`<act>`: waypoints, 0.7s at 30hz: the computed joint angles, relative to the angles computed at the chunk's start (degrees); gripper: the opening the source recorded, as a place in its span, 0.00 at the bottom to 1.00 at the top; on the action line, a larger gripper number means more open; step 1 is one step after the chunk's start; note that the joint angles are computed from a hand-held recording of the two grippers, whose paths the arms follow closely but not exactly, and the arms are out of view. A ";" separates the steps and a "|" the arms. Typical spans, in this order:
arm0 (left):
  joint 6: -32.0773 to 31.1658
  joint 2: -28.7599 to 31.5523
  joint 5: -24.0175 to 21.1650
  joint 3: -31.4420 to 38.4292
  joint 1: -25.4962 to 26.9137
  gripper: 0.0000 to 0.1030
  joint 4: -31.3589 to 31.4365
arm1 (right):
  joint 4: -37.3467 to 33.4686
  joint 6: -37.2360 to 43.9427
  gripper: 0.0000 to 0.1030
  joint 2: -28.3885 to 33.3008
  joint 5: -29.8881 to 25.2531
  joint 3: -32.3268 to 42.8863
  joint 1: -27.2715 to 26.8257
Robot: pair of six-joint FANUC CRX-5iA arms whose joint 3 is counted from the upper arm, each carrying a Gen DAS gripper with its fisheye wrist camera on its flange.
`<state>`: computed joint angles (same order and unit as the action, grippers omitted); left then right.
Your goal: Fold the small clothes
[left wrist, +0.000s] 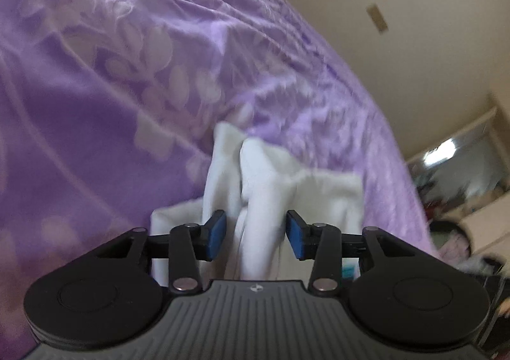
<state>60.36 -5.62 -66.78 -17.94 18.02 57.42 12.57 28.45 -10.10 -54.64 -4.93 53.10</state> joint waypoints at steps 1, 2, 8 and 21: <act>0.17 0.54 0.94 -0.96 -0.53 0.45 2.67 | 0.25 -0.50 0.08 -0.33 0.05 -0.34 0.09; 0.32 0.79 1.82 -1.60 -1.09 0.35 4.48 | 0.51 -0.94 0.08 -0.79 0.04 -0.77 0.20; -12.39 -3.77 7.24 -0.93 -4.45 0.16 4.87 | 2.36 -2.06 0.09 -3.77 0.62 -3.55 0.37; -11.53 -5.07 7.99 -0.19 -1.59 0.15 -7.03 | 16.10 -7.33 0.09 -6.36 9.21 -10.87 2.46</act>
<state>48.82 -10.69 -58.79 -18.14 16.44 50.40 28.67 21.13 -16.46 -45.42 -15.81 55.55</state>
